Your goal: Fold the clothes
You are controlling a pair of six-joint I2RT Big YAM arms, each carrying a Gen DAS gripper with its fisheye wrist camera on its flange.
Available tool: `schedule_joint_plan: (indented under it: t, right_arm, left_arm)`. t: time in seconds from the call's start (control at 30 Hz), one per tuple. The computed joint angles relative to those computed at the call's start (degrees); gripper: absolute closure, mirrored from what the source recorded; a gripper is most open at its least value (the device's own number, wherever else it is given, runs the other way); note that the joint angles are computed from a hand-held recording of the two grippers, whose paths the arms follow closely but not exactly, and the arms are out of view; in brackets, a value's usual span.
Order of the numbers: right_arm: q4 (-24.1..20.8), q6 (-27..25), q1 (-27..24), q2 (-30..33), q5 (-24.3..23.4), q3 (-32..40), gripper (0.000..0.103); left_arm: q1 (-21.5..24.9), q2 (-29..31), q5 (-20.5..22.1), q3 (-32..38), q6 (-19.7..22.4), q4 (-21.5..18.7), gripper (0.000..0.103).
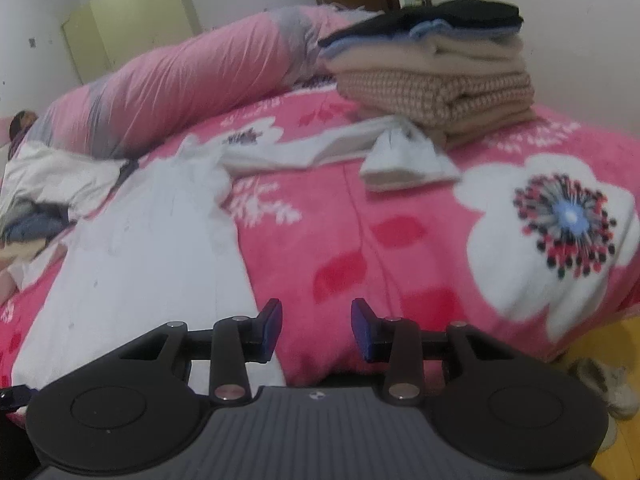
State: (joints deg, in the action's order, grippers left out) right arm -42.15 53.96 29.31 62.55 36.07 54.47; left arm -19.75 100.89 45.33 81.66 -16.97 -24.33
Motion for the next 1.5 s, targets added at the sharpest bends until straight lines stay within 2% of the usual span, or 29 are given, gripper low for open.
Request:
schedule_joint_plan:
  t: [0.07, 0.13, 0.23, 0.33, 0.43, 0.53, 0.6, 0.67, 0.7, 0.73, 0.8, 0.83, 0.87, 1.03, 1.1, 1.23, 1.3, 1.37, 1.5]
  right_arm:
    - [2.6, -3.5, -1.8, 1.1, -0.7, 1.1, 0.063]
    - [5.9, -7.2, -4.4, 2.7, -3.3, 2.5, 0.063]
    - [10.8, -11.3, -8.6, 5.9, -8.6, 5.3, 0.060]
    - [16.3, -12.5, -13.7, 10.5, -16.3, 8.9, 0.043]
    - [21.1, -7.4, -19.9, 17.0, -27.0, 13.2, 0.036]
    - [24.7, 4.5, -25.6, 24.5, -38.3, 17.6, 0.033]
    - [24.4, 11.3, -28.1, 29.8, -42.7, 21.5, 0.033]
    - [19.6, 13.4, -29.3, 34.9, -40.9, 27.2, 0.033]
    - [19.2, 13.0, -29.7, 36.6, -39.8, 29.1, 0.033]
    - [20.1, 12.8, -30.0, 37.8, -39.1, 30.0, 0.035]
    - [21.7, 12.2, -30.4, 39.9, -37.3, 31.6, 0.048]
    - [22.3, 11.7, -30.5, 40.2, -36.1, 32.0, 0.085]
    - [22.9, 11.1, -30.6, 40.6, -34.8, 32.3, 0.102]
    - [23.3, 9.2, -31.5, 41.3, -26.9, 33.2, 0.102]
    - [21.3, 9.1, -32.3, 42.2, -26.3, 34.3, 0.102]
    - [17.3, 9.3, -33.5, 44.0, -29.1, 36.2, 0.098]
    - [16.3, 9.7, -33.7, 43.0, -30.7, 35.5, 0.090]
    - [14.6, 8.5, -33.4, 40.6, -31.5, 34.1, 0.058]
    - [6.1, 1.6, -31.2, 36.9, -29.9, 34.2, 0.054]
  left_arm:
    - [0.0, 0.7, 1.3, 1.9, -0.9, 0.0, 0.063]
    - [-0.9, 2.1, 1.9, 4.7, -1.6, 0.7, 0.060]
    - [-2.4, 5.9, 2.3, 11.1, -1.3, -1.0, 0.059]
    - [-4.1, 10.8, 0.0, 18.5, -1.0, -2.4, 0.059]
    - [-5.3, 15.3, -4.8, 24.7, -0.7, -3.4, 0.059]
    - [-5.7, 18.8, -7.9, 28.7, -1.8, -4.4, 0.059]
    - [-5.6, 20.5, -8.1, 30.2, -3.3, -4.9, 0.059]
    - [-5.2, 20.9, -6.9, 29.8, -4.4, -3.7, 0.059]
    - [-5.1, 20.8, -6.5, 29.3, -4.4, -2.8, 0.059]
    - [-5.0, 20.7, -6.5, 29.0, -3.8, -2.3, 0.060]
    - [-5.1, 20.2, -6.6, 28.0, -3.0, -1.5, 0.060]
    - [-5.1, 19.9, -6.7, 27.4, -2.8, -1.0, 0.060]
    - [-5.1, 19.7, -6.8, 26.9, -2.6, -0.4, 0.060]
    - [-4.9, 18.9, -7.0, 25.2, -2.7, 1.2, 0.060]
    - [-5.0, 19.1, -7.0, 25.4, -2.9, 1.3, 0.060]
    - [-5.0, 19.1, -7.2, 25.6, -2.5, 1.1, 0.061]
    - [-5.1, 18.9, -7.6, 25.4, -2.3, 1.1, 0.061]
    - [-5.1, 18.7, -7.8, 25.1, -2.3, 1.4, 0.061]
    - [-5.1, 18.2, -8.0, 23.7, -2.3, 3.4, 0.061]
